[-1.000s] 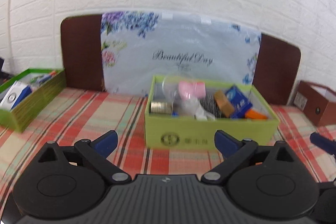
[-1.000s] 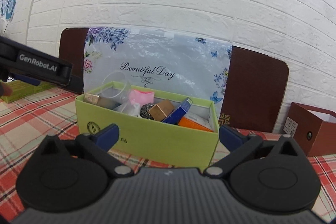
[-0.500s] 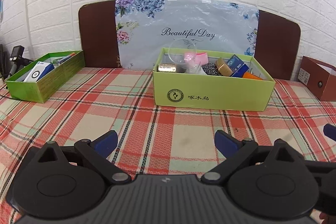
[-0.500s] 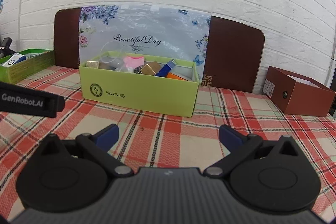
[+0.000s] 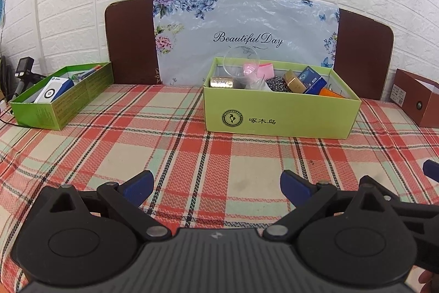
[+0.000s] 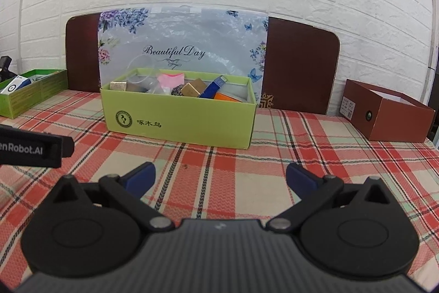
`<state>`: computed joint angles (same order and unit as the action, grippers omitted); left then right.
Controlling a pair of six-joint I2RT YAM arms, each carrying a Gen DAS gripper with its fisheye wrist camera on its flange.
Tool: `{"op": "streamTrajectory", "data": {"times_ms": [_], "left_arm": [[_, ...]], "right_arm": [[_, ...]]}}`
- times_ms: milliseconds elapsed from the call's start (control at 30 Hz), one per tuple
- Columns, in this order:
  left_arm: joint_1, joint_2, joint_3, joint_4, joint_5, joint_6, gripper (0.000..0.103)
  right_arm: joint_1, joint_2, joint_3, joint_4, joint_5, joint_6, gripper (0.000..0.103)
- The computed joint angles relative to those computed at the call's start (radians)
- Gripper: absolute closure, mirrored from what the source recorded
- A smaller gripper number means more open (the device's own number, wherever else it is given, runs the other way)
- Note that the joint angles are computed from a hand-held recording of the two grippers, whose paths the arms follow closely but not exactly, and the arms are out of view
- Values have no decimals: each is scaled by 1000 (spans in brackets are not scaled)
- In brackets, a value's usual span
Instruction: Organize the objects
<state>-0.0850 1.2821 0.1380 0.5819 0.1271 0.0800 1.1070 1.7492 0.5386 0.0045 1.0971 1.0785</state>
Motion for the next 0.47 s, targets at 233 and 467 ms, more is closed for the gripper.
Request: {"op": "streamTrajectory", "data": {"times_ms": [233,467], "left_arm": [[-14,27,-13,39,-5,9,2],[-19,24,-17,48,-21,17,2]], "right_arm": [[-6,12,-5,36,-19,-13,0],[-16,9,-15,48,-29,-11,0]]}}
